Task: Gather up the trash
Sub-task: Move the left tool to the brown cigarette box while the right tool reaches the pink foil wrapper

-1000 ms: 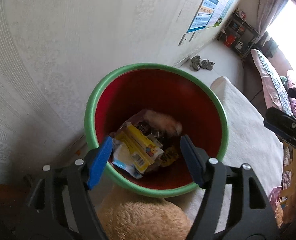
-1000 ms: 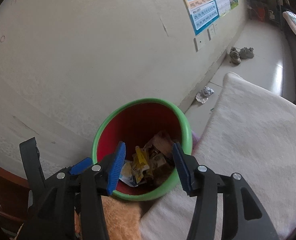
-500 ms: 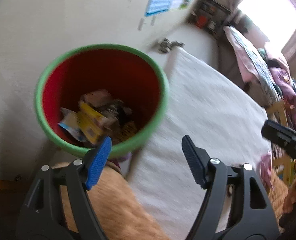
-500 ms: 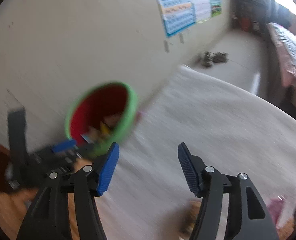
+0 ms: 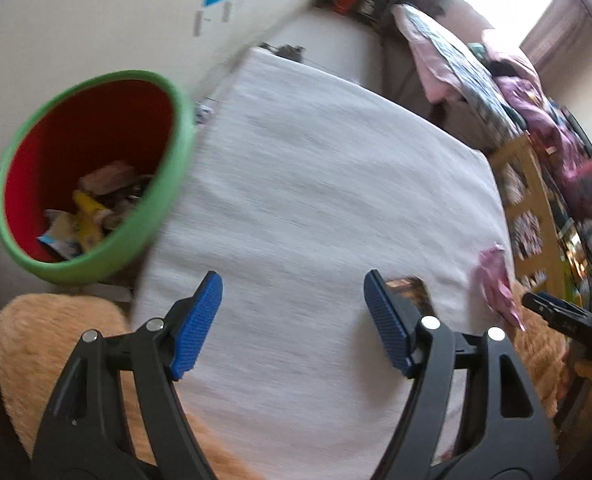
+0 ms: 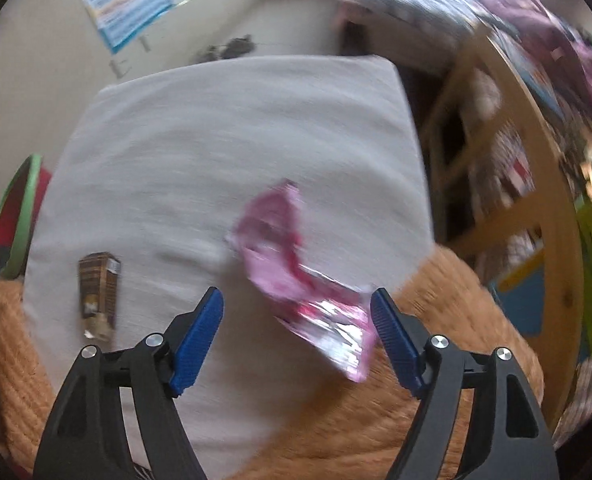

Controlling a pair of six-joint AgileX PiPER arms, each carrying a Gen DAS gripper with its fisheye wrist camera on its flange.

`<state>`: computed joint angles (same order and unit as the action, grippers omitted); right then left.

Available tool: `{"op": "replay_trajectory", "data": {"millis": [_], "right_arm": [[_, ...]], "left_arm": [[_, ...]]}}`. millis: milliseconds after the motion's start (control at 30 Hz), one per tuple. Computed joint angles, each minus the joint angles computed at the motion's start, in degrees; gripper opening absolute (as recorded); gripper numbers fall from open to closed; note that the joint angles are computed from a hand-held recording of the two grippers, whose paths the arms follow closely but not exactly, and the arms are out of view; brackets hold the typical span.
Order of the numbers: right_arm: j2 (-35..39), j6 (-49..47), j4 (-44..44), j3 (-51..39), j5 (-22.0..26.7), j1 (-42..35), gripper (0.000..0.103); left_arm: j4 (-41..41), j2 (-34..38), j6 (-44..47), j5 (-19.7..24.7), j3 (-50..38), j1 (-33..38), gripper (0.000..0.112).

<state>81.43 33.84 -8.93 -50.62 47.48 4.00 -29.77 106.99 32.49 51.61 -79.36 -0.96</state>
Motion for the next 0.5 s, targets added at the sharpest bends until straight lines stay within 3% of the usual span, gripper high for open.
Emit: {"op": "replay_trajectory", "data": {"millis": [200,500], "right_arm": [[-1.64,-5.46,5.3,3.21,-2.73,-3.37,0.074],[4.88,-6.35,5.03,0.07,-6.37,-1.78,0.074]], "left_arm": [[-0.24,-1.64,0.04,0.84,3.4,-5.46,0.075],[1.51,2.01,-4.0,2.1,2.08,-12.37,0.075]]}}
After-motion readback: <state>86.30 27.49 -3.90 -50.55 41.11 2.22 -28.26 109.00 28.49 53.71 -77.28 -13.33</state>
